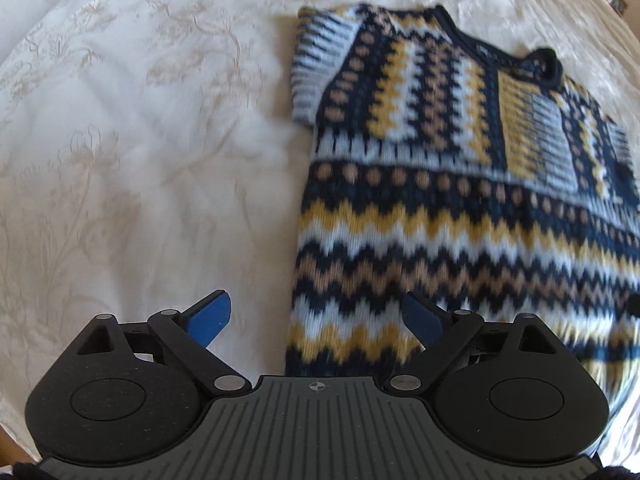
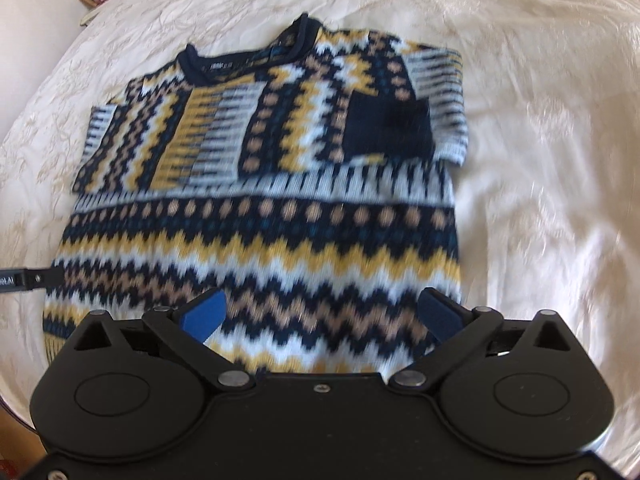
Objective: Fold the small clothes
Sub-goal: 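Move both grippers to the ribbed hem of the sweater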
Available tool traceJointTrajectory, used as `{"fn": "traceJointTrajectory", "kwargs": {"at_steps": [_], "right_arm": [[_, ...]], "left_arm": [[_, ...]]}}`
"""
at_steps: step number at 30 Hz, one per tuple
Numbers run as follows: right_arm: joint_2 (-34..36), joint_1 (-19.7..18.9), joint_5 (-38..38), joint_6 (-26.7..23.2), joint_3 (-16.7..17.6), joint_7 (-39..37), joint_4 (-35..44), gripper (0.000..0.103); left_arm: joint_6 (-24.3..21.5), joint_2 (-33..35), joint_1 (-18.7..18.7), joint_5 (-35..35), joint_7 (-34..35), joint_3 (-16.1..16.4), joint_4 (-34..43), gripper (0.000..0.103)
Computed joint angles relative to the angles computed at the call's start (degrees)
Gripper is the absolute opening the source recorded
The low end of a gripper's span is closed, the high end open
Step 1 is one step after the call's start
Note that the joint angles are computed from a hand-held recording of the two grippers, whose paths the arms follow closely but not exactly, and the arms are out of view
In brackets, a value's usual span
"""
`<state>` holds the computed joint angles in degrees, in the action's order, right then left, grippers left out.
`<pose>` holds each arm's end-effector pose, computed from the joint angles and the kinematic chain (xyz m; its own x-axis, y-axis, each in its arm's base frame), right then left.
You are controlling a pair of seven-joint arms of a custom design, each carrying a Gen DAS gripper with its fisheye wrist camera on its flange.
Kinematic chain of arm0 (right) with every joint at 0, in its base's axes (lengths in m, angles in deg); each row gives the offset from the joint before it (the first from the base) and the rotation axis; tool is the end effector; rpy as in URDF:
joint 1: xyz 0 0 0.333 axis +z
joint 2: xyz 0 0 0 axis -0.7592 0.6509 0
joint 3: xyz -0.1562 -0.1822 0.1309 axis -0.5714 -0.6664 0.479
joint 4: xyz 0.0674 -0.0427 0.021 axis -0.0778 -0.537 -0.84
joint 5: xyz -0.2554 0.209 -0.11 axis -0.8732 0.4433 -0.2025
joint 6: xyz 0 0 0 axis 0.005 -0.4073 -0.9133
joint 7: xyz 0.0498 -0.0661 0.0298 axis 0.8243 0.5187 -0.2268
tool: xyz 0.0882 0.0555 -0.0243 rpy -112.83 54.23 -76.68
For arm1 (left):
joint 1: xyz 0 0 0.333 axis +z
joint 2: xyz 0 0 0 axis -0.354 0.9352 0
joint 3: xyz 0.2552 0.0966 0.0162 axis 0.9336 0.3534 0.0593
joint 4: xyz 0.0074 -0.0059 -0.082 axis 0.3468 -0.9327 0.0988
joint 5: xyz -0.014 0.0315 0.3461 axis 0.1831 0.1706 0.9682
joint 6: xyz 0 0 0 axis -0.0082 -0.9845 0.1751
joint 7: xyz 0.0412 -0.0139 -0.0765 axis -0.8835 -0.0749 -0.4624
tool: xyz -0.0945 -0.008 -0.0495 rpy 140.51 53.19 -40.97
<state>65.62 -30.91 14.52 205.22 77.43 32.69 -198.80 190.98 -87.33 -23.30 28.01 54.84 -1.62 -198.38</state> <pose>0.5165 0.2160 0.4417 0.0371 -0.9792 -0.1994 -0.9429 0.0318 -0.3314 0.5096 -0.0883 0.4038 0.1150 -0.9934 -0.0019 -0.9555 -0.1101 -0.2735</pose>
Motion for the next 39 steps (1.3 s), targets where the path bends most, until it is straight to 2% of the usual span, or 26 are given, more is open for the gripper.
{"fn": "traceJointTrajectory", "kwargs": {"at_steps": [7, 9, 14, 21, 26, 30, 34, 39], "right_arm": [[-3.3, 1.1, -1.9, -0.4, 1.0, 5.5, -4.5, 0.102], [-4.3, 1.2, -2.4, 0.0, 1.3, 7.3, -5.8, 0.102], [-7.3, 1.5, -3.9, 1.1, 2.2, 11.9, -9.8, 0.102], [-12.5, 1.4, -3.7, 3.4, 3.4, 13.5, -16.7, 0.102], [-16.5, 1.5, 0.1, 7.8, 3.4, 9.7, -23.4, 0.102], [-19.1, 2.0, 3.7, 9.9, 3.2, 5.2, -27.9, 0.102], [-22.0, 2.4, 7.2, 10.3, 2.8, 1.3, -31.5, 0.102], [-25.9, 3.6, 12.8, 11.5, 1.7, -3.5, -36.1, 0.102]], "left_arm": [[2.0, -2.5, -0.1, -3.5, 6.0, 0.5, -5.7, 0.093], [2.8, -1.8, -0.1, -4.0, 7.4, 0.6, -5.8, 0.094], [2.8, 2.2, 0.5, -6.2, 9.4, 0.5, -3.0, 0.103], [4.5, 5.1, 0.7, -1.9, 5.1, 0.1, -0.8, 0.103], [9.4, 4.3, 0.1, 3.7, -3.0, 0.1, -3.5, 0.103], [11.0, -0.2, -0.4, 4.1, -4.7, -0.4, -8.5, 0.102], [14.2, -6.6, -0.8, 3.0, -5.6, -0.3, -15.2, 0.091], [15.8, -16.1, -2.8, 3.4, -7.1, -0.9, -24.6, 0.090]]}}
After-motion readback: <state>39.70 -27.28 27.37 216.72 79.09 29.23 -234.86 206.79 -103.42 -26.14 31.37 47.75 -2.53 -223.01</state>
